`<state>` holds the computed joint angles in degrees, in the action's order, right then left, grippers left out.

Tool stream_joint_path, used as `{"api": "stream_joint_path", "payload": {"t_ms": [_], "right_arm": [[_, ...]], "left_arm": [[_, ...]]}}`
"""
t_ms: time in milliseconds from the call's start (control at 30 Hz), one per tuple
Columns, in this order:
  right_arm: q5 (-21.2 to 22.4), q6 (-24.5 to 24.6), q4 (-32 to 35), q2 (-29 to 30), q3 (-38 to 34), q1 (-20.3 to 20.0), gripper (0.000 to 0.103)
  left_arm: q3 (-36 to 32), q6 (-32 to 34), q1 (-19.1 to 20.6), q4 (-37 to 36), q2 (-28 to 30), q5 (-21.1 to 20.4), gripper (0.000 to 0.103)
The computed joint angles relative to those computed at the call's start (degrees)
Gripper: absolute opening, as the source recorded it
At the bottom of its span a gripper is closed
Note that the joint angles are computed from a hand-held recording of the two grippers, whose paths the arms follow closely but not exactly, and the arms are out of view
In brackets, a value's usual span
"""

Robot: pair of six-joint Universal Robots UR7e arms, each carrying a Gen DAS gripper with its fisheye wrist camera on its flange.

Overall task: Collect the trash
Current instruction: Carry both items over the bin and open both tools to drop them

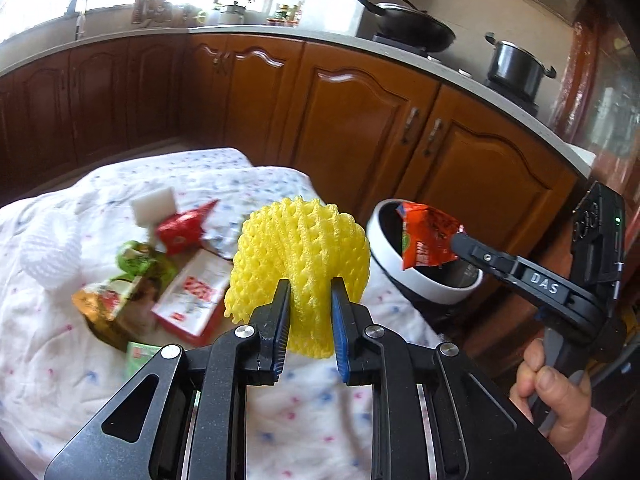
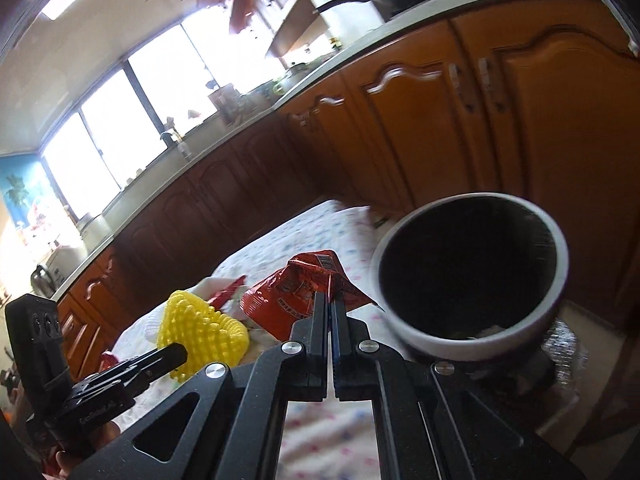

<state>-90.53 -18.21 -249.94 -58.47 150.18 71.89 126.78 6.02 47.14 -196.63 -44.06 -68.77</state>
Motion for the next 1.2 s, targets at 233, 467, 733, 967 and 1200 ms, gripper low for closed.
{"api": "stream_joint_path", "payload": {"t_ms": [233, 467, 733, 967, 1200], "right_arm": [[1.4, -0.3, -4.0, -2.8, 3.7, -6.3, 0.001], [0.2, -0.8, -1.4, -4.7, 2.7, -8.2, 0.001], [-2.7, -1.5, 7.7, -9.8, -1.1, -8.4, 0.001], [-4.9, -2.2, 12.4, -11.6, -3.5, -8.8, 0.001], [-7.5, -3.0, 15.8, -11.7, -5.2, -9.0, 0.004]], "left_arm": [[-1.3, 0.0, -2.9, 1.0, 3.2, -2.2, 0.018], [-5.1, 0.9, -4.9, 3.0, 6.9, -3.8, 0.018], [-12.8, 0.9, -6.0, 9.2, 11.5, -5.1, 0.018], [-19.0, 1.3, -6.5, 13.9, 15.5, -4.1, 0.018], [-23.8, 0.8, -6.1, 18.8, 18.8, -3.6, 0.018]]}}
